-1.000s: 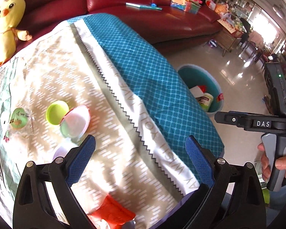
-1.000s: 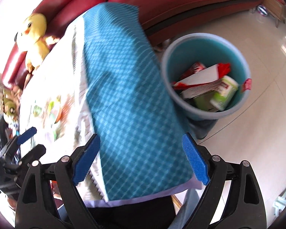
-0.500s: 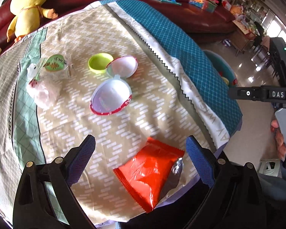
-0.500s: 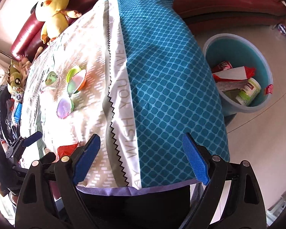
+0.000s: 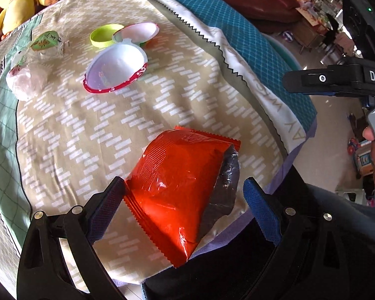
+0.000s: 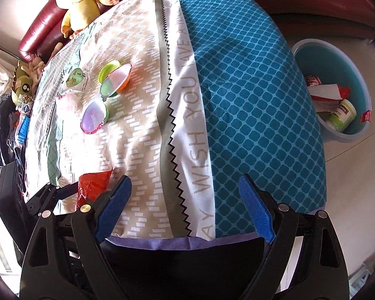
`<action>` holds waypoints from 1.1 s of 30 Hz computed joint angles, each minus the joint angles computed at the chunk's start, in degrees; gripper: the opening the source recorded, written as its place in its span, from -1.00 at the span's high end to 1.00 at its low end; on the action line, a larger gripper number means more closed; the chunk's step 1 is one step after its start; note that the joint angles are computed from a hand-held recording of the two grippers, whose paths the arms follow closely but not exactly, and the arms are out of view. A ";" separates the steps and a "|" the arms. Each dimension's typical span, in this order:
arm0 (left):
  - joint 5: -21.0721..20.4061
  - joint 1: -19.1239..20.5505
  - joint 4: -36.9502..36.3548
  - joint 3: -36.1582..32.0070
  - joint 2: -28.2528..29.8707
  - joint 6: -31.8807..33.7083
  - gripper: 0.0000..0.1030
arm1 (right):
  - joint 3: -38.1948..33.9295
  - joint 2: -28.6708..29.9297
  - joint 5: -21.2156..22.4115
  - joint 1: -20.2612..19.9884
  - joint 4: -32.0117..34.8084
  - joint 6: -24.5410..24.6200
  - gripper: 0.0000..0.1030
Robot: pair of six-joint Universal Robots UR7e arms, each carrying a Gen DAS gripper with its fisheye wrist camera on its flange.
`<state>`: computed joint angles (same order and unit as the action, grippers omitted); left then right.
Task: Collect trash
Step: 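Move both tools back over the table, then grasp the red snack bag with the left tool while the right tool grasps the wrapped green-label pastry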
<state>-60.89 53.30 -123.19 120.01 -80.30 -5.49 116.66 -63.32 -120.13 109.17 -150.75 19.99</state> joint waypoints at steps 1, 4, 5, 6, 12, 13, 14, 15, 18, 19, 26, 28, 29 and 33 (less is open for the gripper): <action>0.12 0.33 -0.74 0.05 0.27 -0.11 -0.85 | -0.17 0.22 -0.03 -0.08 0.25 0.21 -0.62; 0.48 1.14 -3.48 0.19 0.42 -0.22 -0.47 | -0.52 0.65 -0.07 -0.45 0.83 0.53 -0.62; 1.04 1.21 -3.88 0.15 0.27 -0.26 -0.41 | -0.69 0.91 -0.01 -0.52 0.91 0.59 -0.62; 1.29 1.32 -4.49 0.06 0.04 -0.26 -0.25 | -0.94 1.20 0.12 -0.58 1.04 0.57 -0.62; 2.97 2.97 -6.66 -1.63 -1.42 -1.60 -0.04 | -4.38 4.12 0.60 -0.01 2.44 -0.39 -0.62; 3.07 3.36 -6.96 -1.98 -1.85 -1.65 -0.04 | -5.14 4.75 0.72 0.18 2.56 -0.74 -0.62; 3.34 3.79 -7.26 -2.43 -2.30 -1.58 -0.04 | -6.01 5.41 0.82 0.38 2.78 -1.00 -0.62; 3.62 4.10 -7.57 -2.91 -2.63 -1.71 -0.04 | -7.10 6.27 0.87 0.65 3.08 -1.42 -0.62; 4.20 5.90 -8.77 -4.63 -3.40 -1.85 -0.05 | -10.75 9.03 1.17 1.36 4.23 -2.86 -0.62; 4.74 6.50 -9.20 -5.22 -3.55 -1.88 -0.05 | -12.27 10.14 1.34 1.60 4.77 -3.38 -0.62; 6.00 10.84 -11.11 -9.93 -3.74 -0.77 -0.05 | -23.98 18.68 2.74 3.58 9.01 -6.67 -0.62; 5.93 12.06 -11.59 -10.97 -3.77 -0.46 -0.06 | -27.78 21.51 3.60 4.28 10.48 -8.15 -0.62; 5.92 12.65 -11.84 -11.44 -3.78 -0.32 -0.06 | -29.71 22.90 4.22 4.64 11.25 -8.73 -0.62; 5.62 14.99 -11.40 -13.97 -3.00 0.49 -0.06 | -37.35 28.07 5.98 5.31 13.21 -10.38 -0.62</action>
